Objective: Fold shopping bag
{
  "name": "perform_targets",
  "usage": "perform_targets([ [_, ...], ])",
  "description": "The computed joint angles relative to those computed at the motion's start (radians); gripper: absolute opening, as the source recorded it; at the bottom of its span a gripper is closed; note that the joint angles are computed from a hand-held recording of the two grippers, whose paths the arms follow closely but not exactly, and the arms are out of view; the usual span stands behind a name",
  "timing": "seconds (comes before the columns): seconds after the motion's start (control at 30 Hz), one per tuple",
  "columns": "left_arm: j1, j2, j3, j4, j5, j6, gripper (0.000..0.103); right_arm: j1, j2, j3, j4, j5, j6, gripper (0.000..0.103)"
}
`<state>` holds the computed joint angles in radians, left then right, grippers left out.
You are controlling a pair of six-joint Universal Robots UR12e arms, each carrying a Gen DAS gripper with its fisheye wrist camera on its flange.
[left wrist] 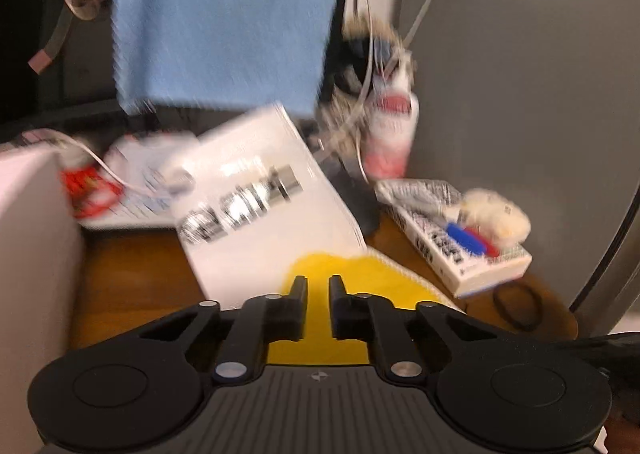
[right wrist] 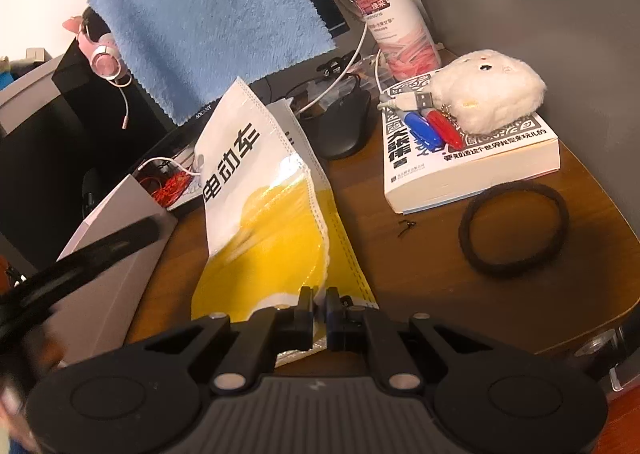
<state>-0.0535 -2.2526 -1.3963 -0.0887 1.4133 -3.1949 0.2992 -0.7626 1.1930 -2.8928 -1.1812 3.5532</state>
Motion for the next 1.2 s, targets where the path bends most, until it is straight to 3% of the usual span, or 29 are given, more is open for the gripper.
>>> perform_targets([
  [0.27,-0.006,-0.018,0.026,-0.119,0.010,0.054,0.008,-0.001,-0.006,0.004,0.003,-0.031,-0.012,0.005],
  [0.53,-0.019,0.013,-0.031,-0.115,0.028,0.079,0.008,-0.004,-0.010,0.011,-0.041,-0.099,0.045,0.005],
  [0.63,-0.023,0.024,-0.043,-0.124,0.039,0.070,0.008,-0.002,-0.028,0.045,-0.089,-0.120,0.084,0.014],
  [0.7,-0.024,0.029,-0.048,-0.131,0.038,0.054,0.008,-0.005,-0.049,0.086,-0.143,-0.123,0.123,0.032],
  [0.73,-0.025,0.032,-0.049,-0.136,0.036,0.041,0.008,-0.009,-0.058,0.109,-0.179,-0.117,0.153,0.043],
  [0.77,-0.025,0.034,-0.051,-0.140,0.034,0.028,0.008,-0.013,-0.068,0.134,-0.215,-0.106,0.190,0.047],
  [1.0,-0.037,0.053,-0.061,-0.185,0.018,-0.028,0.008,-0.042,-0.086,0.245,-0.351,0.072,0.487,0.049],
  [1.1,-0.045,0.059,-0.067,-0.188,0.023,-0.037,0.008,-0.041,-0.061,0.259,-0.412,0.083,0.666,0.049],
  [1.2,-0.050,0.063,-0.072,-0.192,0.028,-0.040,0.008,-0.045,-0.032,0.251,-0.437,0.128,0.781,0.049],
])
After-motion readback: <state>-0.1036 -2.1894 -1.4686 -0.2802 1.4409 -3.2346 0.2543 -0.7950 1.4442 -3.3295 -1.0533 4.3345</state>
